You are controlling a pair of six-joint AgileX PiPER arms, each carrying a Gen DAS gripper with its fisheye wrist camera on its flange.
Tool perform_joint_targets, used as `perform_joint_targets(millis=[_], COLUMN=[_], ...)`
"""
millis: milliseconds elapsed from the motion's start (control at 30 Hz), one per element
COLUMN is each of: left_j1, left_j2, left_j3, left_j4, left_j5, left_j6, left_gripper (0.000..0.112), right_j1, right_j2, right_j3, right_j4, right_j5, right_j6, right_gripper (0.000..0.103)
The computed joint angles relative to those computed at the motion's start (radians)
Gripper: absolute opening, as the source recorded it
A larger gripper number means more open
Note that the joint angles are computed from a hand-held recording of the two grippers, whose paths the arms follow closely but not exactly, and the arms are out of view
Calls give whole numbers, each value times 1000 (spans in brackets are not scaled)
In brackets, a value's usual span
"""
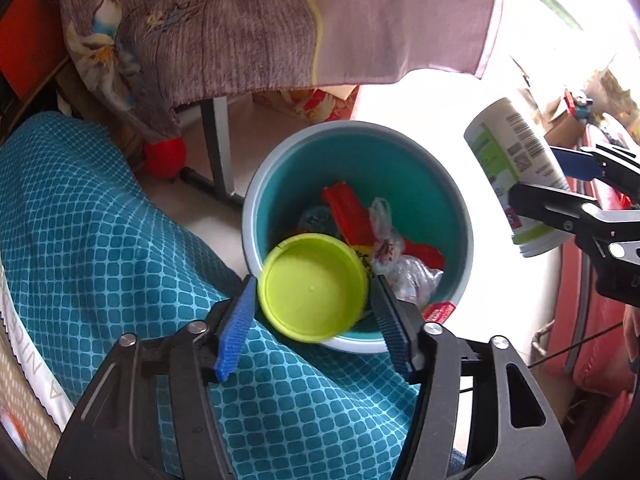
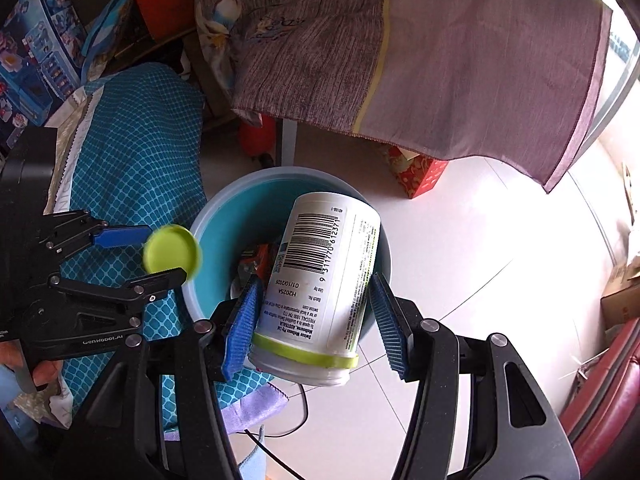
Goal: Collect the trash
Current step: 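Carry the pill bottle and green lid over the teal bucket and open both grippers, then move both tools back over the bed toward the remaining lids and cups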
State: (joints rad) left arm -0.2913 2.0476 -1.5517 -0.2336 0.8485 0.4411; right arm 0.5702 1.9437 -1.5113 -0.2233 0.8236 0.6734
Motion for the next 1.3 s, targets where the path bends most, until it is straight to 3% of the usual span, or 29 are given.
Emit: perform_joint_targets(millis=[133, 367, 567, 700, 833, 1300], left_j1=[-2, 24, 81, 112, 137, 306], left_j2=[-32, -73, -116, -136, -158, -297], left_j3=[41, 77, 115, 127, 146, 304], left_j4=[42, 48, 15, 8, -2, -93], left_j5=[-47, -54, -55, -48, -49, -63], left_j6=[-23, -18, 5, 14, 25, 173], left_gripper=[84, 90, 93, 95, 96, 96], right_j1=[1, 14, 33, 51, 72, 198], right_j2=[10, 32, 89, 125, 141, 223], right_j3=[-6, -44, -126, -182, -220, -428], right_j4=[6, 6, 13, 8, -12, -71], right_j5=[-2, 17, 61, 89, 121, 277], right_j6=[-7, -19, -51, -46, -33, -9], right_gripper=[53, 53, 54, 67, 73, 74])
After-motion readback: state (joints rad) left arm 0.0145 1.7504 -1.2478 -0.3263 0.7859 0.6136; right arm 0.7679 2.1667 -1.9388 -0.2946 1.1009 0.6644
